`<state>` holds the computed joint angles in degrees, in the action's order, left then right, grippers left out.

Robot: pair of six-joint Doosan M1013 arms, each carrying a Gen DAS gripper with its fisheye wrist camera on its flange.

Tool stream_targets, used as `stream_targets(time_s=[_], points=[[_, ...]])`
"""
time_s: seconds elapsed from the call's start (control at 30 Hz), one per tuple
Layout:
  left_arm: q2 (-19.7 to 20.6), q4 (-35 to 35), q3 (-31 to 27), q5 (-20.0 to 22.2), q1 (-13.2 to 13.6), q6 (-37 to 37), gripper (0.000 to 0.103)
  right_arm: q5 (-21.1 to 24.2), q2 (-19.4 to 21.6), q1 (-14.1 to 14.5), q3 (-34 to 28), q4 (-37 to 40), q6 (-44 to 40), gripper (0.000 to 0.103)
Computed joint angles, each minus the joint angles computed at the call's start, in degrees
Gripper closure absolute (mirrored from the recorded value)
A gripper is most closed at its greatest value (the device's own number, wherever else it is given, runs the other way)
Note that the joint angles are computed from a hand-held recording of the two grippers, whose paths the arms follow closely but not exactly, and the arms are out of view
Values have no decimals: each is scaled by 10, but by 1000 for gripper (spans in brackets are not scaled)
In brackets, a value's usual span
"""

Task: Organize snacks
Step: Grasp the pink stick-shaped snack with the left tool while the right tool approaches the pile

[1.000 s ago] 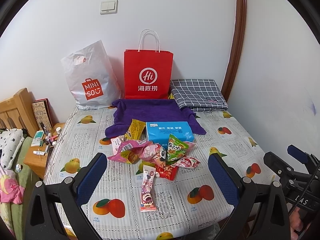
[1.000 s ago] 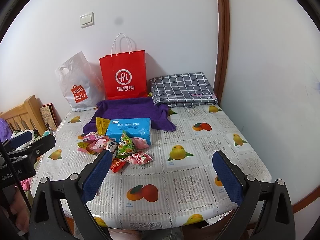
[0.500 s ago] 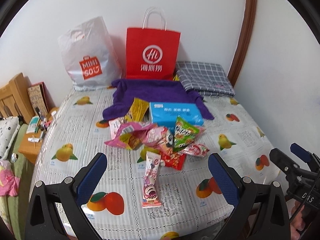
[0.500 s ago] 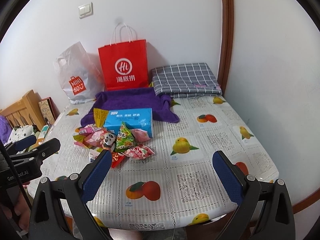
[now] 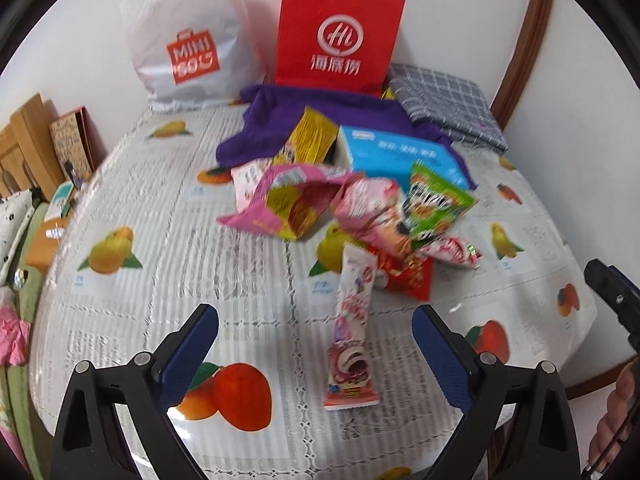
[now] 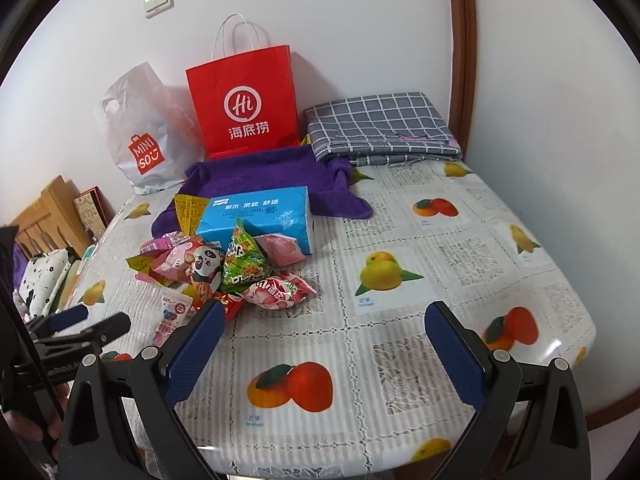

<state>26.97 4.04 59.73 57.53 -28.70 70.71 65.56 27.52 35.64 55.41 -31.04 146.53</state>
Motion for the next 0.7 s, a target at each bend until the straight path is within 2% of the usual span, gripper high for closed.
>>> stream_targets(time_s=[0.17,0.33,0.43,0.53,0.67,0.7], points=[[14,-16,-2,16,0,14,11,-5,10,-4,-1,12,-9,4],[25,-19,-2,22,-5,33,25,0,21,-8,-5,24,-22,4],[31,-21,-2,23,-6,45,37,4,28,-12,-8,35,-27,4],[29,9,7,4,-12,46,47,7,35,-14,-12,43,-33,4],[25,29,17,-20,-12,48,74,-2,41,-18,-13,56,-42,5],[26,28,16,-22,-11,50,77,-3,42,-18,-14,58,-44,5]])
